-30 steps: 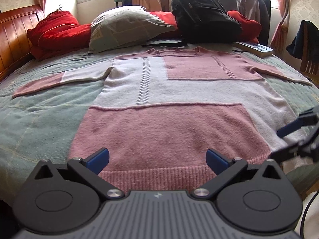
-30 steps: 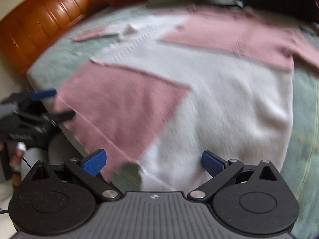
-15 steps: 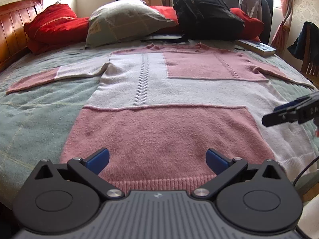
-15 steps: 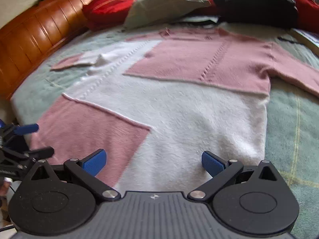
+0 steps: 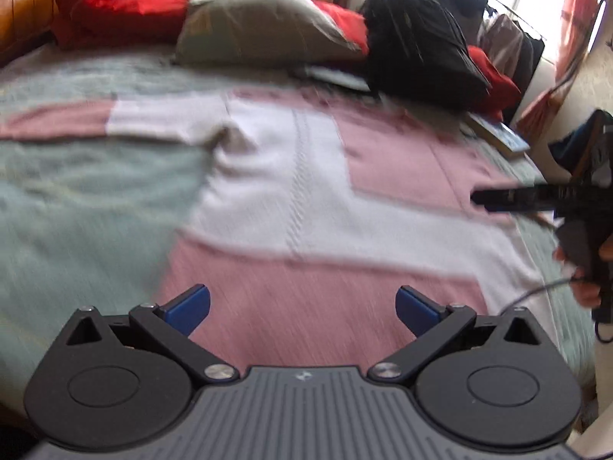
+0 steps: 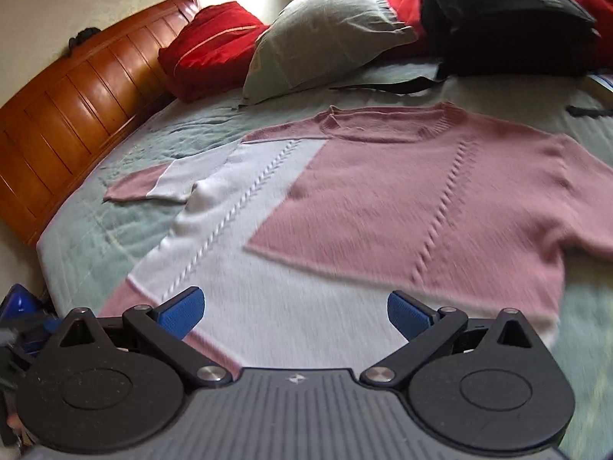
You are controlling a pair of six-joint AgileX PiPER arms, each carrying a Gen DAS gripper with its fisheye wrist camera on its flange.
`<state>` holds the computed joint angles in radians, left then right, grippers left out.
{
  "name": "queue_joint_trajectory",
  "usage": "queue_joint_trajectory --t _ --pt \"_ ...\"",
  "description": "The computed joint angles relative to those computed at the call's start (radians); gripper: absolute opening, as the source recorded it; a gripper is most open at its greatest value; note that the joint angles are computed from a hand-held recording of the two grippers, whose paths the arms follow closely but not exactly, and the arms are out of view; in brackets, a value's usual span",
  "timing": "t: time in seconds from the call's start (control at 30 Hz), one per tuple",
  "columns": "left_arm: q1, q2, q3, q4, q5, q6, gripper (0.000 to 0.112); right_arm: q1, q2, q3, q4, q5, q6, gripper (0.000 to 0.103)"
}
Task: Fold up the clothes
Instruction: 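Lower the left gripper to the pink sleeve cuff and grasp it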
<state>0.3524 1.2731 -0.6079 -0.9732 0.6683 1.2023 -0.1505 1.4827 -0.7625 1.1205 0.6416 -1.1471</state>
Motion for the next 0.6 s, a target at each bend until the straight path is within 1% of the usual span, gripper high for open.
queue_joint_trajectory --t 0.07,0.13,0.17,0.23,0.27,0.33,0.4,0.47,0.53,0.6 --pt "-0.034 0.073 -0.114 0.058 -0.04 -0.085 0.102 0.057 0.046 -0.059 -0.042 -0.034 0.041 0.103" --pt "-0.074 0.148 -0.206 0.079 -0.119 -0.112 0.102 0.119 0.078 -0.098 -0.071 -0.09 0.058 0.103" --pt "-0.093 0.201 -0.266 0.094 -0.146 -0.138 0.102 0.146 0.096 -0.117 -0.079 -0.115 0.057 0.103" --pt "-0.101 0.31 -0.379 0.056 -0.149 -0.147 0.102 0.186 0.129 -0.153 -0.088 -0.146 0.059 0.103" --pt "-0.096 0.37 -0.442 0.018 -0.12 -0.152 0.102 0.196 0.144 -0.167 -0.077 -0.149 0.047 0.103" --pt "-0.085 0.493 -0.565 -0.073 -0.015 -0.149 0.102 0.209 0.177 -0.19 -0.037 -0.147 0.01 0.103" --pt "-0.095 0.593 -0.654 -0.151 0.07 -0.117 0.102 0.209 0.212 -0.202 0.028 -0.133 -0.049 0.103" --pt "-0.128 0.667 -0.708 -0.197 0.097 -0.077 0.102 0.21 0.251 -0.213 0.065 -0.116 -0.078 0.103" --pt "-0.158 0.739 -0.762 -0.214 0.125 -0.053 0.102 0.215 0.289 -0.223 0.068 -0.118 -0.08 0.103" --pt "-0.177 0.783 -0.776 -0.231 0.111 -0.029 0.102 0.217 0.317 -0.224 0.07 -0.122 -0.085 0.103"
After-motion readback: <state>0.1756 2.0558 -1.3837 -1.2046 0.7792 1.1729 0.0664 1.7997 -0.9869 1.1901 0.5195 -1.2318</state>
